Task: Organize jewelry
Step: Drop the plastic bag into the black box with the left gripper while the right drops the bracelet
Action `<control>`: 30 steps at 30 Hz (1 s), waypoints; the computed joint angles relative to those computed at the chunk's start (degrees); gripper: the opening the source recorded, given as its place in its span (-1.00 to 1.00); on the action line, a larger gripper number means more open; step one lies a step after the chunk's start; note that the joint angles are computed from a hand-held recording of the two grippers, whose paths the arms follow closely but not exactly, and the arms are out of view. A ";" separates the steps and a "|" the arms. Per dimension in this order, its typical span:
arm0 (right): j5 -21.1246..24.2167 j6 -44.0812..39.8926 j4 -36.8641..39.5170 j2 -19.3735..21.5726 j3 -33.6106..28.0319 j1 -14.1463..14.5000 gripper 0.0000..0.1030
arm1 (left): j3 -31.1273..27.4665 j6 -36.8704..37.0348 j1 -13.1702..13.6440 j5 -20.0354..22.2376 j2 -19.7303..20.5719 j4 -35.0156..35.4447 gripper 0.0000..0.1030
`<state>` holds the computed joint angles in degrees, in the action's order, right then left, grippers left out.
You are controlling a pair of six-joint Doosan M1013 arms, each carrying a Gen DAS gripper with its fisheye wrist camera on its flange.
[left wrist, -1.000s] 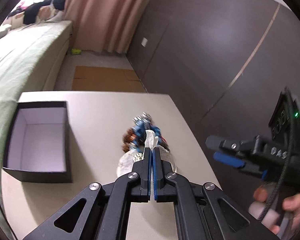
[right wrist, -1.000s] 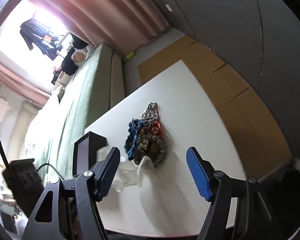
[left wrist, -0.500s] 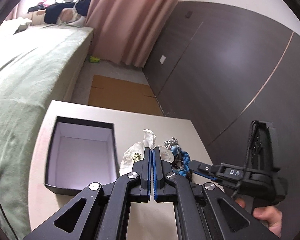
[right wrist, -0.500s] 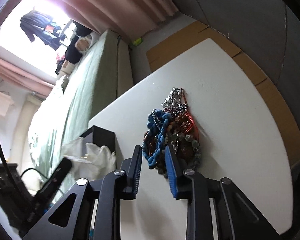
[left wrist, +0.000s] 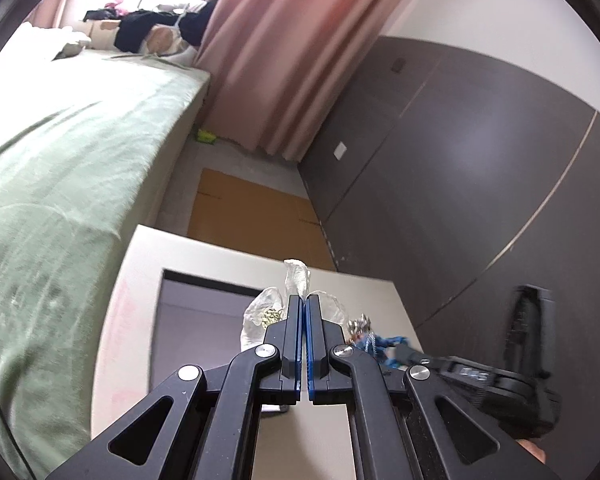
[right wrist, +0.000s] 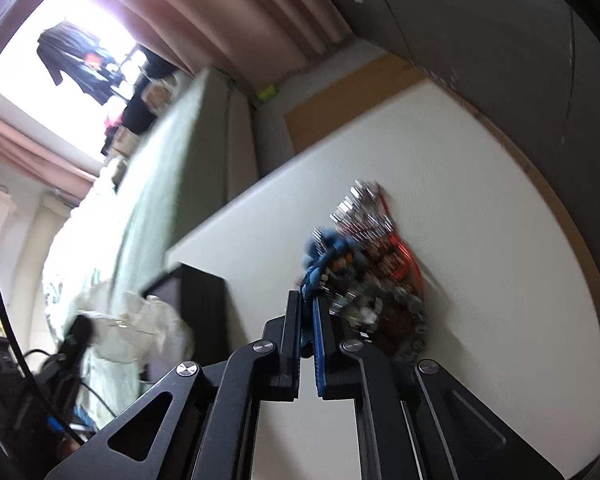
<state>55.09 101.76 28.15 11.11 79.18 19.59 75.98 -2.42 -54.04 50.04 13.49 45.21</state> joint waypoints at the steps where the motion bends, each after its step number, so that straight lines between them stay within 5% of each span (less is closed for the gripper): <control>1: -1.10 -0.60 -0.06 -0.43 -0.09 0.17 -0.87 | 0.32 -0.74 0.09 -0.05 -0.31 0.42 -0.99; 15: -4.38 -7.51 1.20 -0.22 -6.45 3.09 -0.87 | 3.85 -6.76 2.22 -2.12 -2.65 1.48 -0.98; 17: -5.55 -9.11 3.40 -0.44 -5.67 3.32 -0.87 | 3.35 -5.41 2.94 -1.42 -2.27 -1.70 -0.84; 19: -5.71 -10.47 6.06 -0.31 -5.01 3.24 -0.87 | 3.29 -5.32 3.44 -0.94 -2.18 -3.90 -0.15; 21: -4.85 -12.34 8.50 0.11 -4.83 3.28 -0.87 | 4.45 -9.76 3.01 -0.25 -2.79 -0.49 0.26; 30: -2.72 -19.19 15.23 1.29 -4.81 4.98 -0.87 | 7.21 -16.61 2.67 2.75 -5.30 2.83 0.35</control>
<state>52.37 82.58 43.38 12.40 74.37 24.57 83.20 -19.03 -51.37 52.79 8.18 48.03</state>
